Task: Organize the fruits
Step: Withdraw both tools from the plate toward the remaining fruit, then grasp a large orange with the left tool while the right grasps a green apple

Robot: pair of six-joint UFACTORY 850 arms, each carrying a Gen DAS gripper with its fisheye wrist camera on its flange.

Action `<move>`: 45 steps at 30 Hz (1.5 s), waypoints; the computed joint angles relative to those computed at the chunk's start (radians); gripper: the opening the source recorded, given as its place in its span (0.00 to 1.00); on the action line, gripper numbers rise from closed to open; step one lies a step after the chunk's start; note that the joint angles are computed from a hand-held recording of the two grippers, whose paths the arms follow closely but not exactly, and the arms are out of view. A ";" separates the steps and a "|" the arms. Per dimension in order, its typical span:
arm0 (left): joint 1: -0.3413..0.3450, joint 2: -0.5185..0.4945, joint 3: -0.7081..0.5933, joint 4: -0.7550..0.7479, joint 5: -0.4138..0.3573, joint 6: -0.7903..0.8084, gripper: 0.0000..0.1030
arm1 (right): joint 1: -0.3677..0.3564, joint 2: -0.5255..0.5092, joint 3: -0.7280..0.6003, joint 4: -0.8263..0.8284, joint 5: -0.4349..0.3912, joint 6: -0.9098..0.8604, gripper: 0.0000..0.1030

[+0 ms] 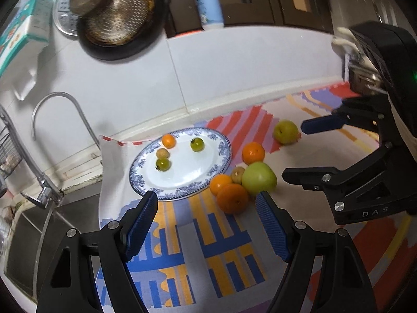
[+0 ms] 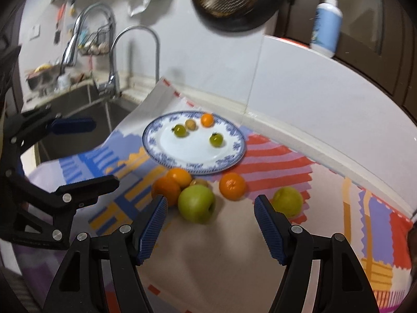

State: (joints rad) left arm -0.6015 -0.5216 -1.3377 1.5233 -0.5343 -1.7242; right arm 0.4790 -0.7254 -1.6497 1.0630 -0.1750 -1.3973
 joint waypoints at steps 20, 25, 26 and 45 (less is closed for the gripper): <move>0.113 -0.116 -0.101 -0.306 0.322 0.292 0.56 | -0.007 -0.195 -0.234 -0.426 -0.181 0.259 0.67; 0.125 -0.127 -0.117 -0.393 0.368 0.347 0.52 | -0.010 -0.213 -0.257 -0.377 -0.197 0.210 0.66; 0.127 -0.129 -0.120 -0.424 0.378 0.371 0.52 | -0.011 -0.217 -0.264 -0.370 -0.205 0.204 0.66; 0.119 -0.130 -0.135 -0.399 0.326 0.289 0.39 | -0.018 -0.235 -0.283 -0.315 -0.222 0.229 0.50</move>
